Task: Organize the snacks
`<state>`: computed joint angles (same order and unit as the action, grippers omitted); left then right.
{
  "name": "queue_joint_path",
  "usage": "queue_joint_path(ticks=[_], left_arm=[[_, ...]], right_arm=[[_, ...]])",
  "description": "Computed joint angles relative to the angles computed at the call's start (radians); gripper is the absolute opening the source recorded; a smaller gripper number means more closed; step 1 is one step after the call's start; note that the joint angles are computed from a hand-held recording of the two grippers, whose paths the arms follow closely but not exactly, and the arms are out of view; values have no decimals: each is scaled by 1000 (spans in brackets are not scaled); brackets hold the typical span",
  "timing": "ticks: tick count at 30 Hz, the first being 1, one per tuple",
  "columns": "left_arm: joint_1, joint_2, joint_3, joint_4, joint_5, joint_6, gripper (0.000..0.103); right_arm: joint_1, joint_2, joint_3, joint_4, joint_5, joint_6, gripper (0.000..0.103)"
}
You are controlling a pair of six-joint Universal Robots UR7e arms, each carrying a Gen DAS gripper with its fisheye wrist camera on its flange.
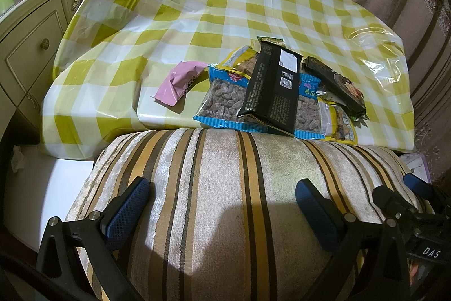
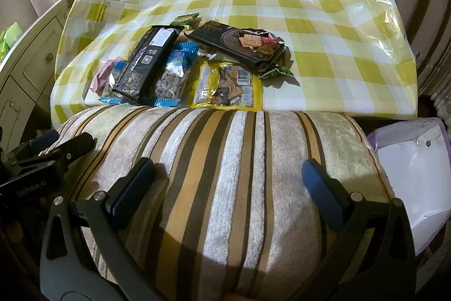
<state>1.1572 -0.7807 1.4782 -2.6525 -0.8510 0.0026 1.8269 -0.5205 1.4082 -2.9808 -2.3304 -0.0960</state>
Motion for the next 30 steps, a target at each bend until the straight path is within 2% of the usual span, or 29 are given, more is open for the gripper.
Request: queue_joint_path(ticks=[5, 13, 14, 19, 25, 28, 30], left_arm=[[3, 3, -11, 2, -8, -7, 103], [28, 17, -80, 26, -57, -46, 102], [29, 22, -91, 22, -62, -40, 102], [27, 63, -165, 21, -90, 37, 102], [12, 162, -312, 133, -78, 139, 98], [10, 206, -380, 187, -70, 159, 98], [10, 228, -413, 217, -63, 160, 98]], right_arm=[[-7, -19, -1, 58, 35, 20, 103], [-12, -15, -78, 162, 33, 4, 103], [-10, -3, -105, 171, 6, -21, 103], [-14, 60, -261, 234, -15, -194, 103], [-52, 129, -436, 278, 39, -313, 103], [-73, 152, -509, 357, 79, -325, 103], [-80, 178, -566, 403, 96, -374, 103]])
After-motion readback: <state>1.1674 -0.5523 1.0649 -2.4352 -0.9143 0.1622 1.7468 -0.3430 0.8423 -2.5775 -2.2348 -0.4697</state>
